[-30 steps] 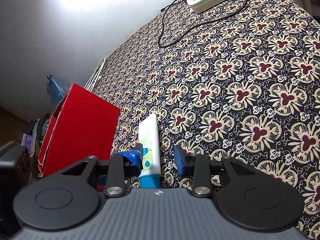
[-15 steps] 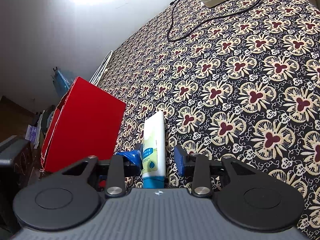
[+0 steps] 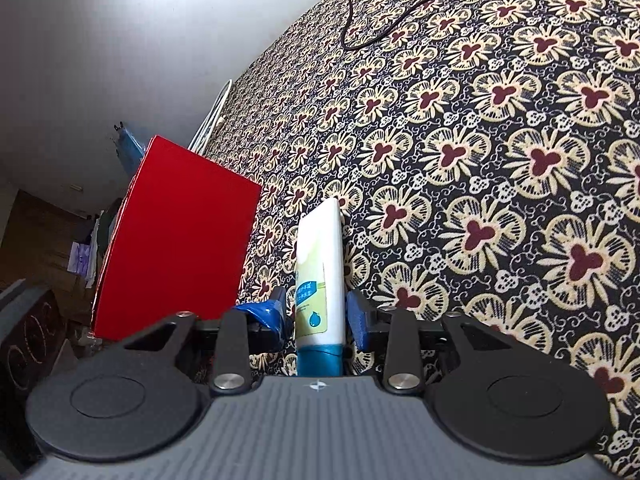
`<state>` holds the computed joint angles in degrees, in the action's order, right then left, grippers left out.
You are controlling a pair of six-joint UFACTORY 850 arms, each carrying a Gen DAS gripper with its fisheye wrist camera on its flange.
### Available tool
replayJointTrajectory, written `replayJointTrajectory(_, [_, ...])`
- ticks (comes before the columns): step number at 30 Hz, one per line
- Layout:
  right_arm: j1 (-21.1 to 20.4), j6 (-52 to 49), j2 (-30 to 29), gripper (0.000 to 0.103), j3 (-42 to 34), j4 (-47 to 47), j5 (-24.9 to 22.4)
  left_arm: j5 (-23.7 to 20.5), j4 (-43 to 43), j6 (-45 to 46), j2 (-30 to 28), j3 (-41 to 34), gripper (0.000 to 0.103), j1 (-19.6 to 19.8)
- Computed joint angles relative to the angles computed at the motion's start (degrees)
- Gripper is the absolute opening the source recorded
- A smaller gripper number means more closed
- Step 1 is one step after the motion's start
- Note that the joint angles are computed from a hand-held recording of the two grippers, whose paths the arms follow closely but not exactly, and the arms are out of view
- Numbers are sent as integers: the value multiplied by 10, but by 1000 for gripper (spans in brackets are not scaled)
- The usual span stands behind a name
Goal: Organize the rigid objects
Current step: 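Grasp the white-and-blue tube around its middle with the right gripper, then lift the tube with the right gripper and carry it over the red box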
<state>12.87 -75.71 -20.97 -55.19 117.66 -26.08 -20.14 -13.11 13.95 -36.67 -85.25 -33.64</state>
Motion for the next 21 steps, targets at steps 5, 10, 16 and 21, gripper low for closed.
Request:
replayJointTrajectory(5, [0, 23, -13, 16, -9, -23, -27, 32, -34, 42, 13, 25, 70, 3])
replayJointTrajectory(10, [3, 54, -21, 16, -17, -50, -45, 34, -101, 110, 18, 32, 59, 12])
replayJointTrajectory(16, [9, 47, -24, 15, -22, -31, -33, 49, -69, 84, 23, 39, 48, 10])
replayJointTrajectory(21, [6, 34, -14, 15, -9, -17, -30, 51, -66, 84, 26, 43, 39, 8])
